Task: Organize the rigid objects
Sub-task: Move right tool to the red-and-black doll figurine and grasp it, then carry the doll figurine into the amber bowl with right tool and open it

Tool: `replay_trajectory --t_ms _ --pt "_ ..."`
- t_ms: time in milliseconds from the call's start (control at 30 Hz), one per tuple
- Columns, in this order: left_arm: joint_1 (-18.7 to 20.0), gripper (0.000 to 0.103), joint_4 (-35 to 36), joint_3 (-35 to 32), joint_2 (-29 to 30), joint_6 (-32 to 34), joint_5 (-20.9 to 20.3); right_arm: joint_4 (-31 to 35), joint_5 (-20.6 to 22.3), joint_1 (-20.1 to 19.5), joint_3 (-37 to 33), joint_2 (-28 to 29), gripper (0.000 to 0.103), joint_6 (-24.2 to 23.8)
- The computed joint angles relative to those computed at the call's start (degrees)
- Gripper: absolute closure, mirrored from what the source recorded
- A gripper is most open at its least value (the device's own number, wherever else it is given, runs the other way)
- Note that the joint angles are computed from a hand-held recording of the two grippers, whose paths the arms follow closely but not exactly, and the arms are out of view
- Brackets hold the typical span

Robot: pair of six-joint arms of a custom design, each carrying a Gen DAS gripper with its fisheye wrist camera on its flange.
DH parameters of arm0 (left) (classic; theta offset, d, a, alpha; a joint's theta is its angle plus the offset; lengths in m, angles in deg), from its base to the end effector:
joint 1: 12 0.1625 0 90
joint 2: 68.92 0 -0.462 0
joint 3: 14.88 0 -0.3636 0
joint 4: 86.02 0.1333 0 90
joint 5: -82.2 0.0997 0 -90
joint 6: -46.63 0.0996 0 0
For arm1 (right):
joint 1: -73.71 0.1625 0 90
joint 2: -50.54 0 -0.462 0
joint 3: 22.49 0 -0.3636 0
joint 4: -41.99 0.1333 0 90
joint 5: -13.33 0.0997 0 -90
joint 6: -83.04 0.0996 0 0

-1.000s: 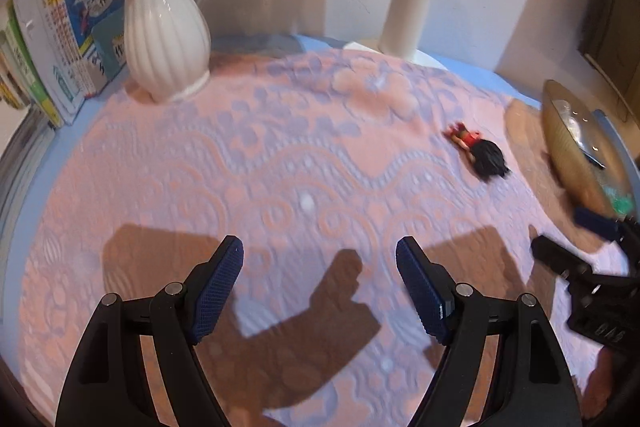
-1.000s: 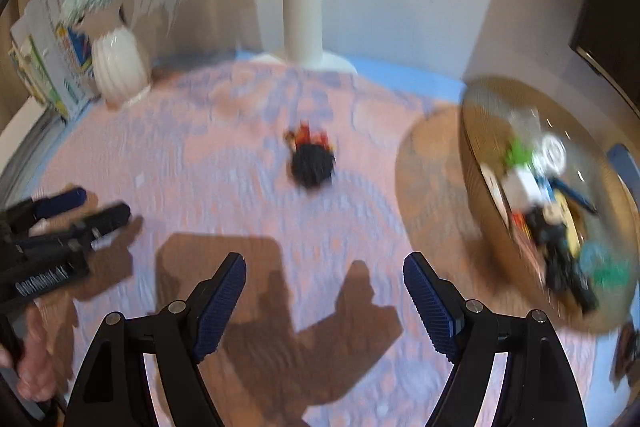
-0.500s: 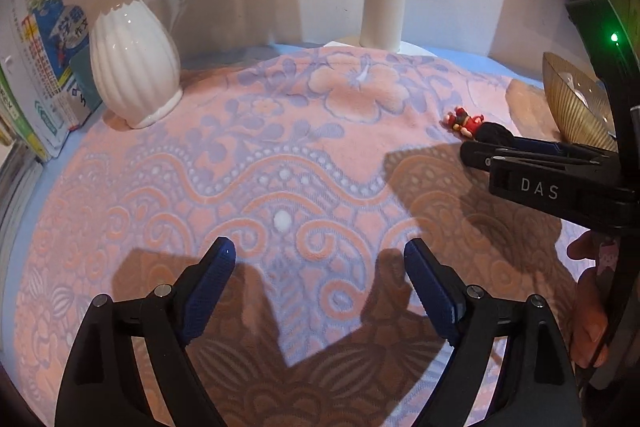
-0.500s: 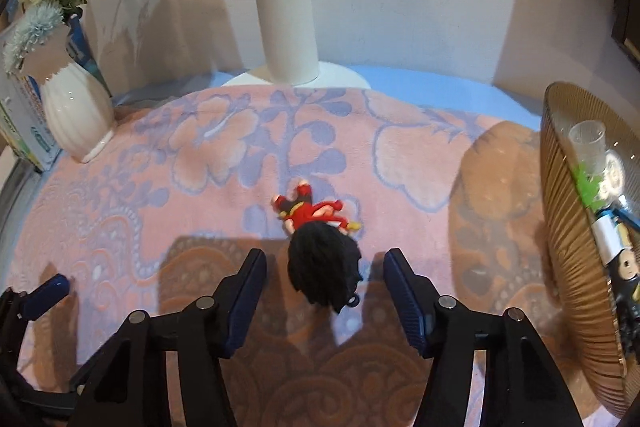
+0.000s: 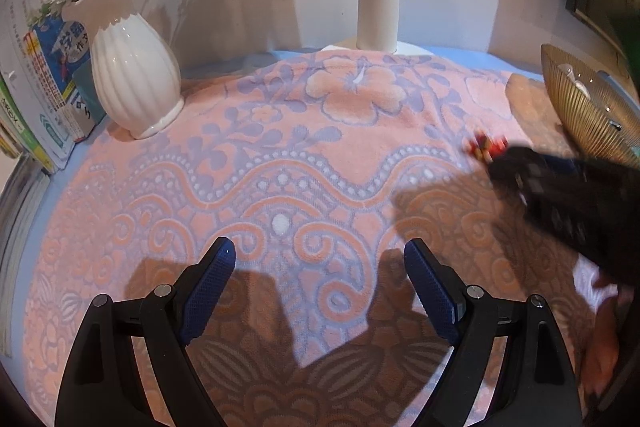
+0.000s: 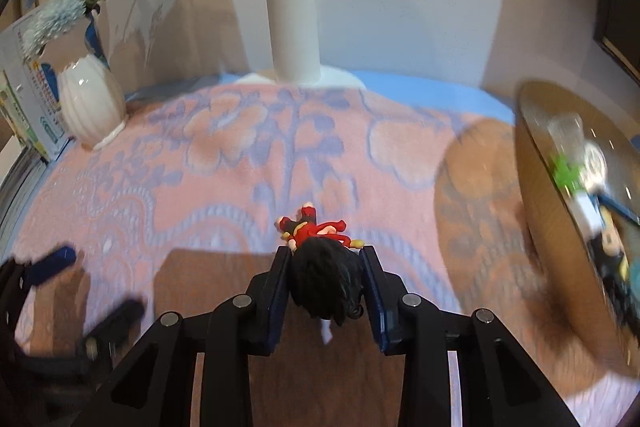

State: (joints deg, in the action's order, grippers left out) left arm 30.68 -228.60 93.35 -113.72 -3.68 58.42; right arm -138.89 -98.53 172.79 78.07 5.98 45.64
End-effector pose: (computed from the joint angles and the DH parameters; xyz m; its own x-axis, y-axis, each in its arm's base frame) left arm -0.2748 -0.5587 0.1046 -0.6493 -0.2484 -0.7188 0.3482 0.7432 -0.5714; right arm 0.2003 -0.6436 0.1664 -0.6761 -0.4413 0.5900 -0.6799 0.6823 -0.2688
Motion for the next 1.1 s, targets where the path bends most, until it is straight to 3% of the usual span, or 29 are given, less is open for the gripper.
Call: replay_trajectory --t_ms 200,333,367,400,433,533,633,667,700,933,1100 --pt "-0.48 0.018 -6.5 1.56 -0.05 4.06 -0.54 -1.6 2.04 -2.12 9.87 -6.9 0.07 1.09" --pt "-0.42 0.018 -12.42 4.1 -1.54 5.66 -4.13 -0.18 4.19 -3.6 15.06 -11.43 0.069 1.81" --pt "-0.53 0.018 -12.96 4.61 -1.82 5.3 -4.24 0.44 4.74 -3.87 15.45 -11.97 0.064 1.71" --pt "-0.65 0.018 -13.14 5.09 -2.11 4.09 -4.19 2.4 5.9 -4.22 15.2 -12.42 0.05 1.77" --pt "-0.62 0.018 -12.76 5.19 -2.24 3.12 -4.54 5.33 7.63 -4.59 14.41 -12.79 0.046 2.03" --pt "-0.59 0.018 -8.36 4.87 -2.67 -0.29 -6.55 3.93 6.55 -4.13 13.83 -11.6 0.045 2.17" --pt "-2.3 0.018 -8.83 6.44 -2.45 -0.56 -5.59 -0.03 3.02 -2.78 14.16 -10.07 0.053 0.65" --pt "-2.68 0.018 -8.94 6.8 -2.47 -0.57 -5.54 -1.99 1.73 -2.41 14.53 -9.57 0.066 -0.09" --pt "-2.97 0.018 -8.75 7.06 -2.55 -0.73 -5.56 -3.35 1.31 -2.27 15.0 -9.46 0.071 -0.64" --pt "-6.16 0.018 -10.91 9.01 -3.99 -0.1 -4.69 -7.56 7.68 -3.75 17.98 -14.34 0.071 -1.87" --pt "-8.29 0.018 -18.09 5.76 -2.84 7.59 -2.1 -9.69 8.62 -5.18 15.61 -18.79 0.071 1.17"
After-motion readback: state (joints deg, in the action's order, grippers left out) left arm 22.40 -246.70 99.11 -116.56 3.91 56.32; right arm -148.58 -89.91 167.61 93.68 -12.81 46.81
